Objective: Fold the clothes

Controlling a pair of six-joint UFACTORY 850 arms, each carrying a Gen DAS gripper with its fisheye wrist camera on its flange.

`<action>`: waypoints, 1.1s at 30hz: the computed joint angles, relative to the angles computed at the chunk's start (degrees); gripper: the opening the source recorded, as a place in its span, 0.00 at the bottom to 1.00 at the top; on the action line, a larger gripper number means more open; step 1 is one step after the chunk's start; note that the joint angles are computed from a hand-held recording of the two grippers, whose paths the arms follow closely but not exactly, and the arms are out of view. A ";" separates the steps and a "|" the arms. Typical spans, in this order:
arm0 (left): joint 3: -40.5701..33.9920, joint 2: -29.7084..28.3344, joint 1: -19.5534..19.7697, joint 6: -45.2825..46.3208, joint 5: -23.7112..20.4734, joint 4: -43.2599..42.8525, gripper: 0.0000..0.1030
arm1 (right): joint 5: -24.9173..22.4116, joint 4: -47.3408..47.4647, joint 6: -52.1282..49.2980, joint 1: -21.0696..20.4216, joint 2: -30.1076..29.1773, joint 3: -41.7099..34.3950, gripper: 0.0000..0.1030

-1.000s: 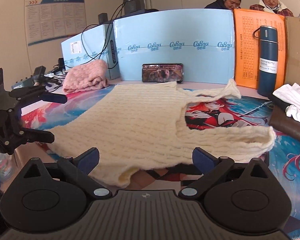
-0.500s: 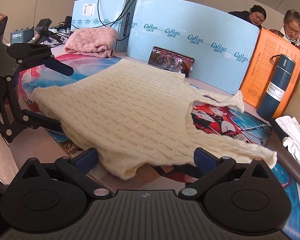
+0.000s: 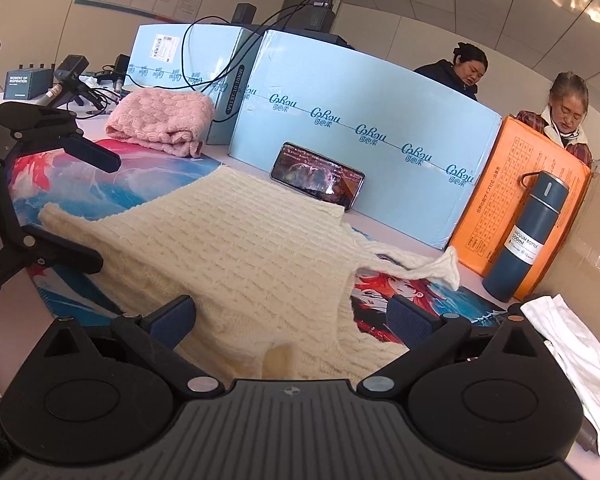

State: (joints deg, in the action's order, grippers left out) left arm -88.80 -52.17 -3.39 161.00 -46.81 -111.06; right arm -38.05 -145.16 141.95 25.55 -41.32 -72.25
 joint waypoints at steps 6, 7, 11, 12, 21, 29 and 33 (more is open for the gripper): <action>-2.00 -1.11 -0.82 4.12 4.71 -3.15 1.00 | 0.71 -3.09 4.56 -0.66 0.50 0.69 0.99; -2.75 -1.53 -0.66 2.60 4.00 -3.57 1.00 | 1.17 -3.45 4.86 -0.77 0.65 0.86 0.99; -5.01 -2.68 -0.25 -2.38 2.52 -3.58 1.00 | 5.79 -5.15 2.89 -0.76 0.24 -0.10 0.98; -5.41 -2.84 -0.13 -3.37 2.35 -2.28 1.00 | 6.45 -5.86 3.12 -0.85 0.00 -0.50 0.97; -5.75 -2.73 0.55 -7.45 0.89 12.95 0.27 | 9.42 -16.10 12.78 -1.78 -0.45 -1.21 0.30; -1.59 0.39 2.96 -15.17 -4.81 23.70 0.18 | 8.44 -23.84 23.14 -0.70 4.31 6.17 0.22; -2.01 0.34 4.62 -16.95 -11.88 22.59 0.18 | 0.72 -33.45 32.94 -1.05 8.38 11.86 0.22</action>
State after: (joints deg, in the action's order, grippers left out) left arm -90.80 -51.84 1.23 144.05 -58.70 -88.47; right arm -37.33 -178.60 174.89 24.50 -32.94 -60.39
